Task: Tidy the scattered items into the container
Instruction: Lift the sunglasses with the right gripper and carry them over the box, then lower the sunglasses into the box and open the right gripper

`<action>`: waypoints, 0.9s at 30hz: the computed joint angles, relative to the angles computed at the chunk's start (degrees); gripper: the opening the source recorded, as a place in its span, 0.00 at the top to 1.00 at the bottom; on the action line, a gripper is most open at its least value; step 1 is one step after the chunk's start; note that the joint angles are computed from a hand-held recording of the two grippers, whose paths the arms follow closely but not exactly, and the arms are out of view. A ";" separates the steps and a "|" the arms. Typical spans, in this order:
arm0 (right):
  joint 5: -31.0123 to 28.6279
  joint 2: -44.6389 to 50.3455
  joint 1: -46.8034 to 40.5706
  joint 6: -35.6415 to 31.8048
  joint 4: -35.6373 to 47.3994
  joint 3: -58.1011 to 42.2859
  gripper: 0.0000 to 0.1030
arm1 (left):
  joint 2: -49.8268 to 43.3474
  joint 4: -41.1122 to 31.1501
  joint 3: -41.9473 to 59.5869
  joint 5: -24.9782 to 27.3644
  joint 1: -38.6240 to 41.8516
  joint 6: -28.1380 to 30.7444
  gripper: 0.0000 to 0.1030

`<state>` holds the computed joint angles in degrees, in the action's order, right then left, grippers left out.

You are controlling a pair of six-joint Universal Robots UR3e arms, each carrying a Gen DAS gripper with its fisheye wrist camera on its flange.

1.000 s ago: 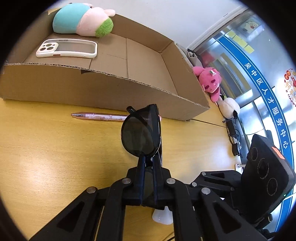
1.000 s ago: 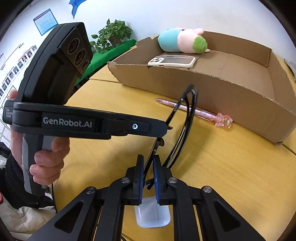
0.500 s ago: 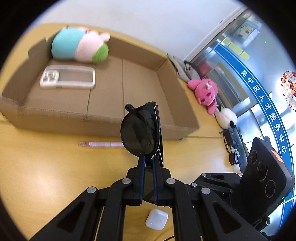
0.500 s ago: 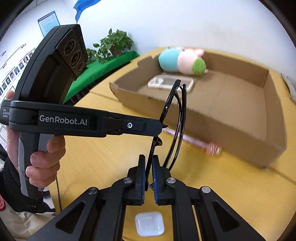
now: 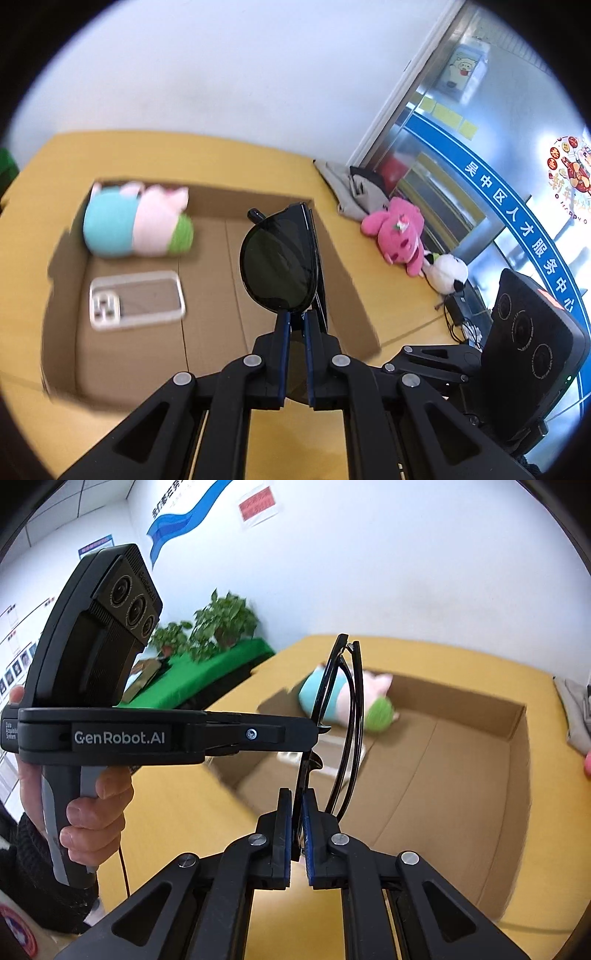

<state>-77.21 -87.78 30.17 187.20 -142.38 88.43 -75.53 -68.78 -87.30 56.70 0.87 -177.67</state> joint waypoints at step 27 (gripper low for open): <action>11.07 40.39 -15.34 5.06 9.00 -37.93 0.96 | -54.16 -14.00 51.74 3.11 -2.61 5.38 1.00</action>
